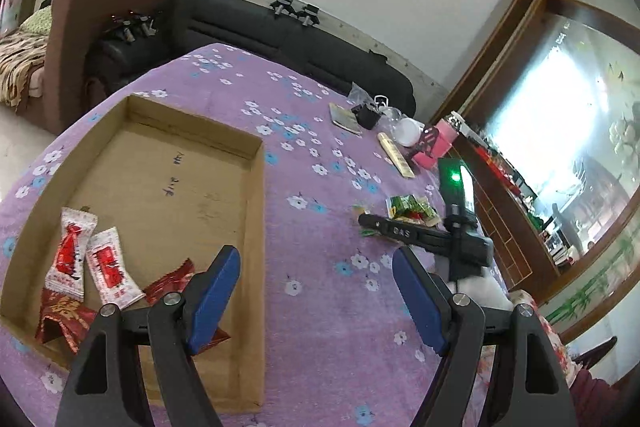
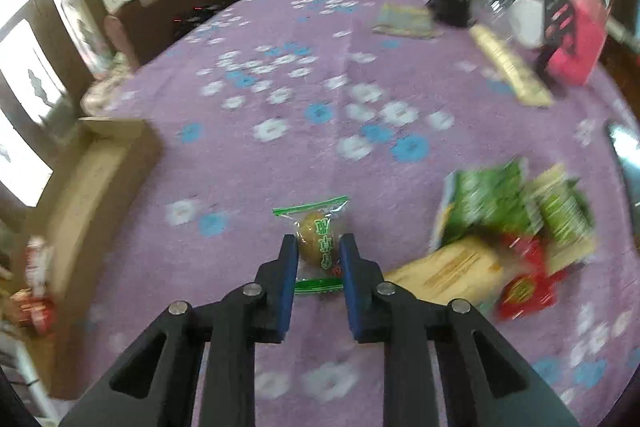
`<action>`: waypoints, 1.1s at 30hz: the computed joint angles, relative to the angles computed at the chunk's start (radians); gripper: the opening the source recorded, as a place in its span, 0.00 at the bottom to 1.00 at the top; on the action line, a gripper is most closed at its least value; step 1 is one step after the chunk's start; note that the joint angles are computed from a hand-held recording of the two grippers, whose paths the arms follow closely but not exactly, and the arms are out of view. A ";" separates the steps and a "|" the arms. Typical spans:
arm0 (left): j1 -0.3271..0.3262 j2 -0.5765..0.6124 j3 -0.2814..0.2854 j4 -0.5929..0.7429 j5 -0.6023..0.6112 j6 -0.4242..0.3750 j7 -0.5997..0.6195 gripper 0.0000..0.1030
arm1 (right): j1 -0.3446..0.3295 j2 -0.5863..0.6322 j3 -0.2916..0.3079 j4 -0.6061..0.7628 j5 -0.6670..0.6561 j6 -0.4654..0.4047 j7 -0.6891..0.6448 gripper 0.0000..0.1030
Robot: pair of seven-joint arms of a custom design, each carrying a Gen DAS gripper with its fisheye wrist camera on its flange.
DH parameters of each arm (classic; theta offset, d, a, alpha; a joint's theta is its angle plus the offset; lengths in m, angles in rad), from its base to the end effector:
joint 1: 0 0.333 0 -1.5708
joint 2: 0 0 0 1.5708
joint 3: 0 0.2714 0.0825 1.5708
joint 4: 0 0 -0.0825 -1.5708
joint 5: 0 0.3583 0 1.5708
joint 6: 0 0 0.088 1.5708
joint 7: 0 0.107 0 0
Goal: Organize snacks
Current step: 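Grasp the small clear bag with the left gripper while the right grasps the biscuit bar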
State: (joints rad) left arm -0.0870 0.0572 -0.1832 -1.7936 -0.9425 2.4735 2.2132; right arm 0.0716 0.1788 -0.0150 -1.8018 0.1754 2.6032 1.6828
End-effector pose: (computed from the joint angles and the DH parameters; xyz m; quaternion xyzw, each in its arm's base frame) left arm 0.5779 -0.1553 0.5433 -0.5142 0.7184 -0.4684 0.0095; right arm 0.6239 0.0323 0.4824 -0.6101 0.7283 -0.1475 0.2749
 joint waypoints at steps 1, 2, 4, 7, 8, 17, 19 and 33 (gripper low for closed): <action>-0.004 0.008 -0.003 0.007 0.009 -0.002 -0.007 0.79 | -0.016 -0.022 0.023 -0.019 0.080 -0.010 -0.069 0.07; -0.005 0.017 -0.005 0.015 0.015 -0.008 -0.008 0.79 | -0.036 -0.047 0.051 -0.039 0.208 -0.035 -0.183 0.07; -0.010 0.030 -0.013 0.027 0.029 -0.022 -0.013 0.79 | -0.048 -0.099 0.062 -0.075 0.397 -0.094 -0.336 0.09; -0.014 0.036 -0.024 0.028 0.036 -0.040 -0.003 0.79 | -0.030 -0.218 0.021 -0.202 0.486 0.003 -0.349 0.29; -0.015 0.036 -0.025 0.026 0.039 -0.045 -0.002 0.79 | -0.028 -0.251 0.007 -0.244 0.447 0.057 -0.292 0.34; -0.038 0.082 -0.050 0.067 0.101 -0.084 -0.050 0.79 | -0.045 -0.186 -0.051 -0.229 0.279 0.121 0.076 0.35; -0.041 0.085 -0.053 0.071 0.119 -0.081 -0.060 0.79 | -0.043 -0.157 -0.045 -0.210 0.182 0.143 0.160 0.35; -0.066 0.240 -0.089 0.254 0.281 -0.083 -0.196 0.79 | -0.076 -0.121 0.007 -0.222 0.255 0.256 0.102 0.08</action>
